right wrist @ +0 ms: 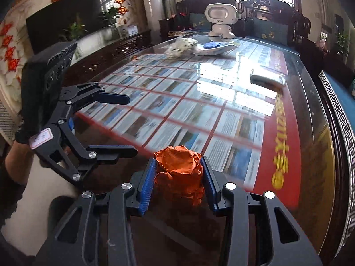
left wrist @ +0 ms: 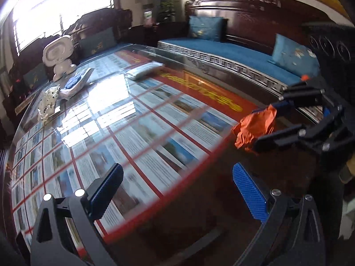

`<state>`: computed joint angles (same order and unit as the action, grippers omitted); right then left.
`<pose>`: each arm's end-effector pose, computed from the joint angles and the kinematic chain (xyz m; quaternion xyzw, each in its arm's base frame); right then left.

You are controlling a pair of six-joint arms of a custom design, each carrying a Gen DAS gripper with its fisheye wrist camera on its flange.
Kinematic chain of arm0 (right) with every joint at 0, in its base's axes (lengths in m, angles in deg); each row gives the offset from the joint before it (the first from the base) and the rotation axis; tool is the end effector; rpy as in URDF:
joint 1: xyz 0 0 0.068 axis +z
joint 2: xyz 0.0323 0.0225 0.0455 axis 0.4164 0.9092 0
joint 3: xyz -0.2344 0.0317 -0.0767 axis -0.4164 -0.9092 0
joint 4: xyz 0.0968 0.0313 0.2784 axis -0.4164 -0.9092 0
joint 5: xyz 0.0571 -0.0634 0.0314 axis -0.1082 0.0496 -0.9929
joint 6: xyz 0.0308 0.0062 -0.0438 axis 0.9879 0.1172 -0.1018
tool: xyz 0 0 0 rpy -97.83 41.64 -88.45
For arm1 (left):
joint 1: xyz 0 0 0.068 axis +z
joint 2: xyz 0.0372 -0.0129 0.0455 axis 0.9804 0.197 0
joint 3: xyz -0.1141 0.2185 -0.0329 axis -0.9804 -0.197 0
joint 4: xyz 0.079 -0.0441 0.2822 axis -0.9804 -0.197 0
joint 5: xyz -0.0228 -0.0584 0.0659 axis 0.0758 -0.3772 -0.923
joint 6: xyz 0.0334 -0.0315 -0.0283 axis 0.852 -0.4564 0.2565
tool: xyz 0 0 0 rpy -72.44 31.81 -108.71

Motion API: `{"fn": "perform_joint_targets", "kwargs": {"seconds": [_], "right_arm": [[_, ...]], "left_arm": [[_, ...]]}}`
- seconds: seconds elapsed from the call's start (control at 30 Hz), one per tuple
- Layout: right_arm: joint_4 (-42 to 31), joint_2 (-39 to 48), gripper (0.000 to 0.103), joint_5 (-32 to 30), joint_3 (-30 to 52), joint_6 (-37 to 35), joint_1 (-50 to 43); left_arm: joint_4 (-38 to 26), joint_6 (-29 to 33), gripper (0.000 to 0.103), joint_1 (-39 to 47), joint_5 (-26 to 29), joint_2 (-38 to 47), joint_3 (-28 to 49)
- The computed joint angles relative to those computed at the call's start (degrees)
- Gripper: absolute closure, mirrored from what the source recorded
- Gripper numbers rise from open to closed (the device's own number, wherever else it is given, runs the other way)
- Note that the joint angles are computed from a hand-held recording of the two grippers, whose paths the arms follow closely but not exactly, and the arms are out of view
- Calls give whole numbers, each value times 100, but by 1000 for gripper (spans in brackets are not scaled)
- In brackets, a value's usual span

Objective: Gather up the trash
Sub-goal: 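Carry the orange paper over the yellow bin and open the right gripper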

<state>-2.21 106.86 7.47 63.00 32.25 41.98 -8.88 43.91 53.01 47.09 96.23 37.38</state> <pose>0.3045 0.1103 0.4161 -0.3547 0.8598 0.1894 0.3147 0.3269 -0.1560 0.3704 0.2344 0.8940 -0.0621 0.3768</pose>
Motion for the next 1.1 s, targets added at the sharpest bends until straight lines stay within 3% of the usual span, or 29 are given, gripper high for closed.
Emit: {"fn": "perform_joint_targets", "kwargs": {"seconds": [0.27,0.47,0.6,0.9,1.1], "right_arm": [[-534,-2241,63,-96,-1899,-134,216],[-1205,-3651,63,-269,-2947,-260,225],[-1489,-4594,63,-42,-3874,-87,573],[-1431,-5921,62,265,-5945,906,1457],[-1207,-6019,58,396,-6518,1180,1698]], "left_arm": [[-344,-503,4,-1613,-691,-1750,-1700],[-627,-1226,4,-2851,-1197,-2552,-2663],[-624,-1734,4,-3565,-1413,-2861,-3268],[28,-3075,4,-4575,-1310,-3079,-4701],[405,-3430,4,-4759,-1183,-3032,-5228]]}}
